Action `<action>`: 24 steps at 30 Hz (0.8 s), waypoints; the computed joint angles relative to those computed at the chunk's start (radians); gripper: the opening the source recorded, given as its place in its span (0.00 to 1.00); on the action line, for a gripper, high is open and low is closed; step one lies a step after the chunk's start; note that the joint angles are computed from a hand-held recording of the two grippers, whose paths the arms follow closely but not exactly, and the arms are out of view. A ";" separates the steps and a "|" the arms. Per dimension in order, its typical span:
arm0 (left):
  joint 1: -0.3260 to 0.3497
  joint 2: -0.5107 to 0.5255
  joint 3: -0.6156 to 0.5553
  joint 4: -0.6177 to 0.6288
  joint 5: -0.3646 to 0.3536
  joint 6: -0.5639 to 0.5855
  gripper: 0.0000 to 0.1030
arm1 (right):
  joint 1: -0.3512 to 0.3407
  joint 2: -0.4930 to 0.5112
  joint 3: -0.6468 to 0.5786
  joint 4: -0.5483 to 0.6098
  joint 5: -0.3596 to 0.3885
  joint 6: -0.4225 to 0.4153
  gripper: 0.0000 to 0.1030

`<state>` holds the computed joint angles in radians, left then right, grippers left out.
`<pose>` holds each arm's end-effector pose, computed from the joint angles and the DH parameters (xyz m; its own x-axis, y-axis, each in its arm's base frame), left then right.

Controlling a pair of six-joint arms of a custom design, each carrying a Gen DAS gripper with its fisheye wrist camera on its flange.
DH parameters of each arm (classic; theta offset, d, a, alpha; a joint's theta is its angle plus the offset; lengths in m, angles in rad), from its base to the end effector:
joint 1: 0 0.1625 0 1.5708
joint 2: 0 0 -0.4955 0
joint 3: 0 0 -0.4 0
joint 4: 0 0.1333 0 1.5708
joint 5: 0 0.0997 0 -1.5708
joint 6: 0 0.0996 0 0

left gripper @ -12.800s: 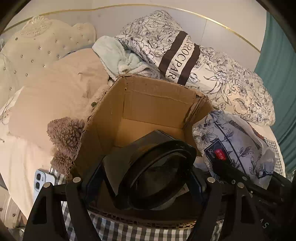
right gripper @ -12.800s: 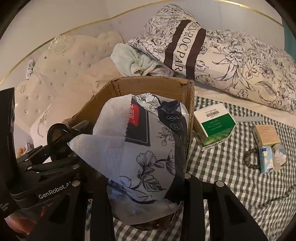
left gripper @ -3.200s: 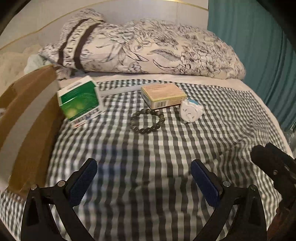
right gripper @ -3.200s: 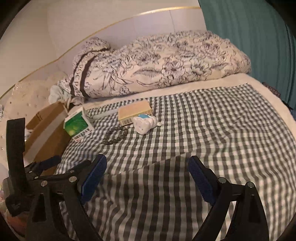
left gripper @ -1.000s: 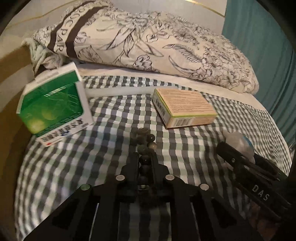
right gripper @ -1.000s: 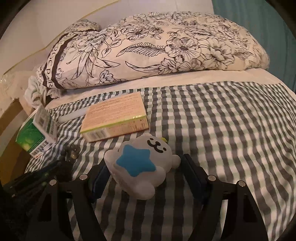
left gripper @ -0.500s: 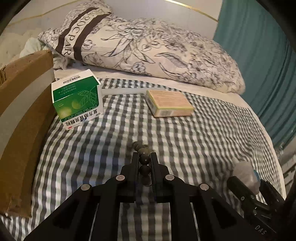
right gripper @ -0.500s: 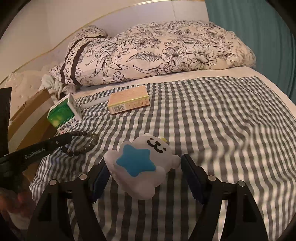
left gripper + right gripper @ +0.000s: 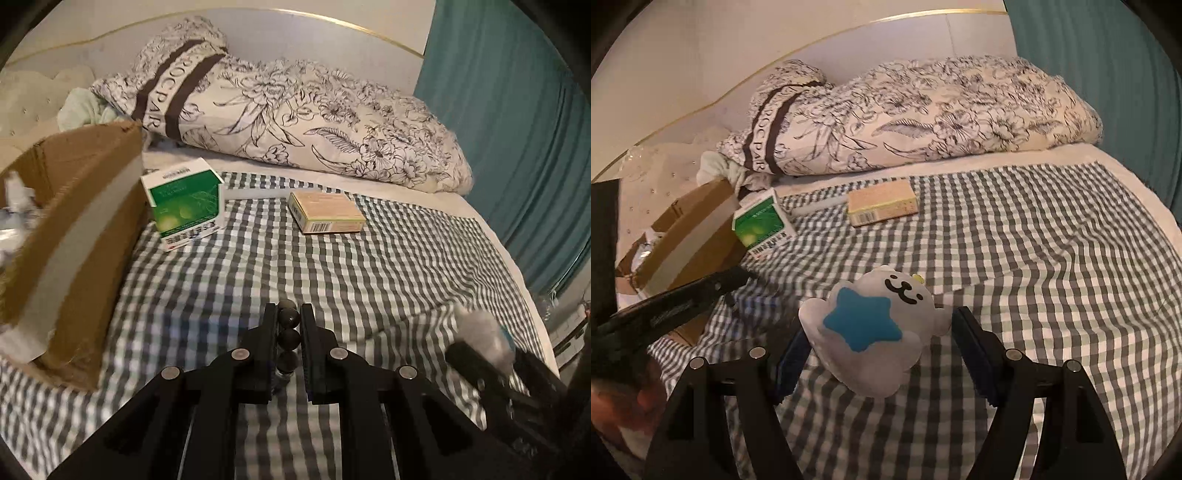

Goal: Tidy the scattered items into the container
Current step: 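Carry the bracelet and plush toy over the cardboard box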

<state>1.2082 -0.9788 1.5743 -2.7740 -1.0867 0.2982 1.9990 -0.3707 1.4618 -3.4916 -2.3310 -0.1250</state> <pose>-0.0944 -0.7555 0.3339 -0.7956 0.2881 -0.5330 0.5492 0.7145 -0.4335 0.3773 -0.6709 0.0120 -0.8286 0.0837 0.5535 -0.3866 0.6295 -0.6740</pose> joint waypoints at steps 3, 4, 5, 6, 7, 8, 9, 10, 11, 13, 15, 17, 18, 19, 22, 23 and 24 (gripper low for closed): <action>-0.008 -0.040 0.029 0.024 0.012 -0.005 0.11 | 0.016 0.001 -0.005 -0.004 0.005 0.001 0.72; -0.008 -0.050 0.034 0.037 0.006 -0.008 0.11 | 0.021 0.001 -0.005 -0.001 0.007 0.003 0.72; -0.010 -0.062 0.042 0.040 0.005 -0.009 0.11 | 0.029 0.001 -0.006 0.003 0.007 0.007 0.72; -0.012 -0.072 0.050 0.042 0.004 -0.008 0.11 | 0.035 0.001 -0.008 0.006 0.006 0.010 0.72; -0.014 -0.082 0.055 0.052 0.000 -0.003 0.11 | 0.042 0.001 -0.009 0.014 0.005 0.012 0.72; -0.017 -0.089 0.064 0.041 0.007 0.003 0.11 | 0.049 0.003 -0.011 0.013 -0.001 0.012 0.72; -0.019 -0.096 0.068 0.040 0.005 0.007 0.11 | 0.055 0.004 -0.014 0.016 -0.003 0.013 0.72; -0.021 -0.103 0.068 0.046 0.004 0.008 0.11 | 0.059 0.003 -0.016 0.030 -0.002 0.018 0.72; -0.025 -0.108 0.070 0.039 0.020 0.006 0.11 | 0.066 0.004 -0.020 0.038 -0.006 0.024 0.72; -0.028 -0.117 0.056 0.081 0.039 -0.016 0.11 | 0.076 0.004 -0.023 0.053 -0.004 0.038 0.72; -0.031 -0.129 0.044 0.122 0.056 -0.036 0.11 | 0.087 0.003 -0.031 0.078 0.002 0.058 0.72; -0.034 -0.145 0.039 0.133 0.065 -0.028 0.11 | 0.099 0.000 -0.040 0.099 0.008 0.066 0.72; -0.036 -0.153 0.029 0.144 0.061 -0.022 0.11 | 0.107 0.003 -0.051 0.099 0.007 0.060 0.72; -0.038 -0.159 0.022 0.144 0.063 -0.020 0.11 | 0.114 0.005 -0.061 0.105 0.006 0.057 0.72; -0.042 -0.178 -0.033 0.183 0.052 -0.025 0.11 | 0.140 0.024 -0.122 0.144 -0.002 0.047 0.72; -0.043 -0.180 -0.054 0.194 0.051 -0.025 0.11 | 0.148 0.033 -0.149 0.161 -0.001 0.039 0.72; -0.044 -0.182 -0.070 0.192 0.055 -0.026 0.11 | 0.159 0.046 -0.184 0.183 -0.001 0.027 0.72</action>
